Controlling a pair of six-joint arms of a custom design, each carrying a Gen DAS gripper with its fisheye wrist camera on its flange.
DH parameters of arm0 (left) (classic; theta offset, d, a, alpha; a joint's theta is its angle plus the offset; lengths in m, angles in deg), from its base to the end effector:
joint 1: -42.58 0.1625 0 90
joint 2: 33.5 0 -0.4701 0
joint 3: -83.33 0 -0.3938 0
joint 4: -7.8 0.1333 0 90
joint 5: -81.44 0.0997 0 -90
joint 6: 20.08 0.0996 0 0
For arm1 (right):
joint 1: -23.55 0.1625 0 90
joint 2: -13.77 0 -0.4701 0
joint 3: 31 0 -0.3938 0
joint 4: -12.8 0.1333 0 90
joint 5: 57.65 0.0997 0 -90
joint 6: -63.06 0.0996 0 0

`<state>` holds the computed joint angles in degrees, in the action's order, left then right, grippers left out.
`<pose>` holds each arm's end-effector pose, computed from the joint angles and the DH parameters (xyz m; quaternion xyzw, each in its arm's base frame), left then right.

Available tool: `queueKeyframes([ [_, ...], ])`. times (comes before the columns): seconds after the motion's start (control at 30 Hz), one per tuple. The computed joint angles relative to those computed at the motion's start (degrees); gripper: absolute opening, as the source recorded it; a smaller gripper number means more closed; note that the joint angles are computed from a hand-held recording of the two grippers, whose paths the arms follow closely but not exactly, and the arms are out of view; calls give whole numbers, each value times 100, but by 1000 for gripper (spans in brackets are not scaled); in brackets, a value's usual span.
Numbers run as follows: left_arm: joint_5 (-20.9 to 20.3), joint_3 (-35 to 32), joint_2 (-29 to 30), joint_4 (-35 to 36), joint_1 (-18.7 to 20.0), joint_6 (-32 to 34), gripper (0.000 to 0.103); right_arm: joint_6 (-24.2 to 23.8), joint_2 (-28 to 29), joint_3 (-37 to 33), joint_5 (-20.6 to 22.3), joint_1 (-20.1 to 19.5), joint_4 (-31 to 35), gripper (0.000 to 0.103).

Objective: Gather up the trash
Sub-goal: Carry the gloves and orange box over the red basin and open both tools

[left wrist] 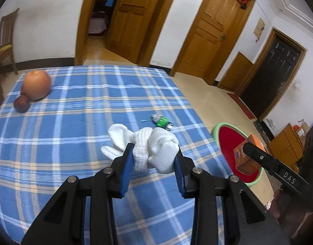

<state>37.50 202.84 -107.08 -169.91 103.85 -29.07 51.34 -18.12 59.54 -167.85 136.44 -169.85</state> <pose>-0.0736 -0.5608 0.3454 0.0100 0.8710 -0.4287 0.2398 0.3785 -0.6423 0.0528 0.2311 -0.9141 0.3028 0.1389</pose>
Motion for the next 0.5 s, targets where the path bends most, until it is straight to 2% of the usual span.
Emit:
queueKeyframes([
  [0.5, -458, -552, 691, 403, -141, 199, 37, 210, -475, 509, -282, -353, -551, 67],
])
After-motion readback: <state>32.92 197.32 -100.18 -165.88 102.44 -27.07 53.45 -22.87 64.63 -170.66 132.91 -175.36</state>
